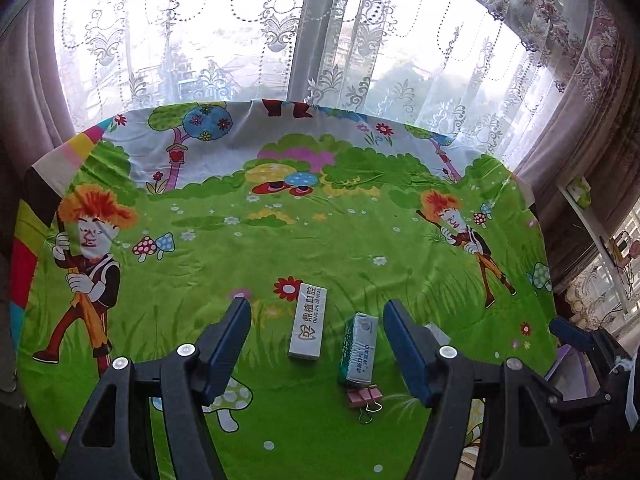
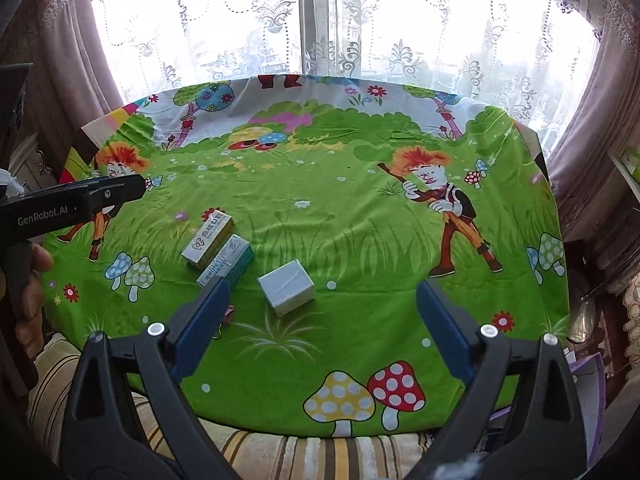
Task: Organize rigid objects
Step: 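Move both tools back over the remaining boxes on the bed, then grasp the white Ding Zhi Dental box with the left tool while the right tool grasps the white cube box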
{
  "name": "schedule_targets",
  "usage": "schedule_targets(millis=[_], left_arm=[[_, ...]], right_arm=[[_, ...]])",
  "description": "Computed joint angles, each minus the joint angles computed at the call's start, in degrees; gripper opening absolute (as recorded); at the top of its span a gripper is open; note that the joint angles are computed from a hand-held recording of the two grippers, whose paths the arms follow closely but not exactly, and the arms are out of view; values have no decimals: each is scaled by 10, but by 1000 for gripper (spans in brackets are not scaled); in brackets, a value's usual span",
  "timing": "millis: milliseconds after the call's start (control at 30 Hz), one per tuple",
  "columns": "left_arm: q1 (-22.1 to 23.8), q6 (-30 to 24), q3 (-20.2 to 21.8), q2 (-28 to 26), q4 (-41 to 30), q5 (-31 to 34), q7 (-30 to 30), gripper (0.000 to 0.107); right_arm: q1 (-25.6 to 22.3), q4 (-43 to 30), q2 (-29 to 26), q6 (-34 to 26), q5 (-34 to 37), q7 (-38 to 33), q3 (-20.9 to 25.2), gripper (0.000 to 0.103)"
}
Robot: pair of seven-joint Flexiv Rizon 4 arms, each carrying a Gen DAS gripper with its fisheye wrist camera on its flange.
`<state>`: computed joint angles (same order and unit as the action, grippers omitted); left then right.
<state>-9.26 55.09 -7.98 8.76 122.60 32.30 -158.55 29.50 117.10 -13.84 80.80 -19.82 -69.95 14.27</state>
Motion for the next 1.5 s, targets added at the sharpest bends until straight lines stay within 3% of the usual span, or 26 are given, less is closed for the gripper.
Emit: schedule_targets(millis=[233,400,600,933,1100,1333,1500], left_arm=[[5,37,20,-39,18,-14,15,69],[1,71,39,-77,25,-29,35,58],[-11,99,58,-115,22,-35,64,55],[-34,119,82,-159,11,-59,103,52],[-44,115,92,-170,5,-61,112,43],[-57,97,99,-174,-6,-45,108,36],[-55,100,99,-168,1,-48,106,33]], right_arm=[[8,-22,-39,-22,0,-27,6,95],[16,-38,-65,-36,0,-43,6,95],[33,-48,-89,-35,-17,-47,-10,95],[34,-76,-119,-41,-20,-64,-9,95],[31,-89,-131,-54,-8,-77,-2,94],[23,-100,-138,-77,18,-95,11,68],[15,-103,-136,-92,43,-109,23,55]])
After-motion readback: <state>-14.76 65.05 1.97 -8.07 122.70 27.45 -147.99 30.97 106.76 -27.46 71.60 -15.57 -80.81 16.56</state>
